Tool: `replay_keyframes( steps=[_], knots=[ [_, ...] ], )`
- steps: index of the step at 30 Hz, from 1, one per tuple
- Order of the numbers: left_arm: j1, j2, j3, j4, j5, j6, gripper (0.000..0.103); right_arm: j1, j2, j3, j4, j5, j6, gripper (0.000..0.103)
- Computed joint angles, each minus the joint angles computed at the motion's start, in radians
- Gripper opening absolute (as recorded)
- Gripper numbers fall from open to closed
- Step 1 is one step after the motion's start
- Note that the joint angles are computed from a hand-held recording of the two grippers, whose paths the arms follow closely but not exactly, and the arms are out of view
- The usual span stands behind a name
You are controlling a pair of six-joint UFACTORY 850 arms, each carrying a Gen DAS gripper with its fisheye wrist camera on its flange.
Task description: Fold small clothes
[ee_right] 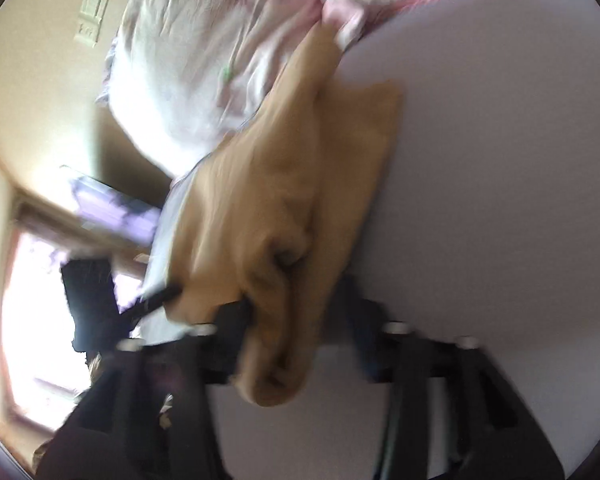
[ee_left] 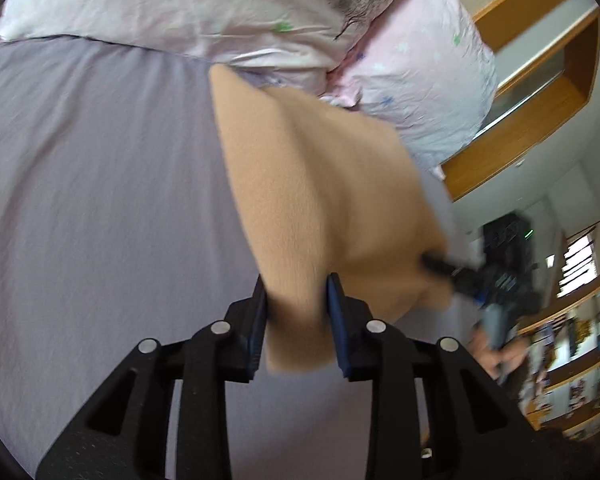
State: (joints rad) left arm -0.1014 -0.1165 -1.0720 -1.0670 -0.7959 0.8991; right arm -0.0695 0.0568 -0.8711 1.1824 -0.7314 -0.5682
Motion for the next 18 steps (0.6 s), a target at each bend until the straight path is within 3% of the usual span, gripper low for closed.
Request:
replay_keyframes(
  steps=[3, 4, 8, 9, 10, 13, 17, 18],
  knots=[
    [0.015, 0.075, 0.057, -0.036, 0.061, 0.091, 0.030, -0.027, 0.018, -0.032, 0.053, 0.083, -0.021, 0.063],
    [0.014, 0.101, 0.071, -0.071, 0.077, 0.143, 0.037, -0.025, -0.008, -0.062, 0.064, 0.085, -0.022, 0.063],
    [0.001, 0.115, 0.069, -0.122, 0.042, 0.213, 0.045, 0.008, -0.152, -0.199, 0.015, 0.100, 0.070, 0.057],
    [-0.008, 0.110, 0.065, -0.125, 0.035, 0.218, 0.046, 0.013, -0.178, -0.215, 0.004, 0.102, 0.078, 0.035],
    [-0.023, 0.097, 0.056, -0.127, 0.038, 0.216, 0.048, 0.020, -0.217, -0.245, -0.015, 0.106, 0.084, 0.006],
    [-0.055, 0.070, 0.046, -0.121, 0.043, 0.214, 0.049, 0.034, -0.195, -0.204, -0.055, 0.199, 0.159, 0.006],
    [-0.058, 0.075, 0.055, -0.130, 0.038, 0.233, 0.050, 0.021, -0.149, -0.160, -0.075, 0.189, 0.170, 0.007],
    [-0.053, 0.082, 0.062, -0.141, 0.031, 0.249, 0.051, 0.025, -0.111, -0.138, -0.073, 0.202, 0.158, 0.013]
  ],
)
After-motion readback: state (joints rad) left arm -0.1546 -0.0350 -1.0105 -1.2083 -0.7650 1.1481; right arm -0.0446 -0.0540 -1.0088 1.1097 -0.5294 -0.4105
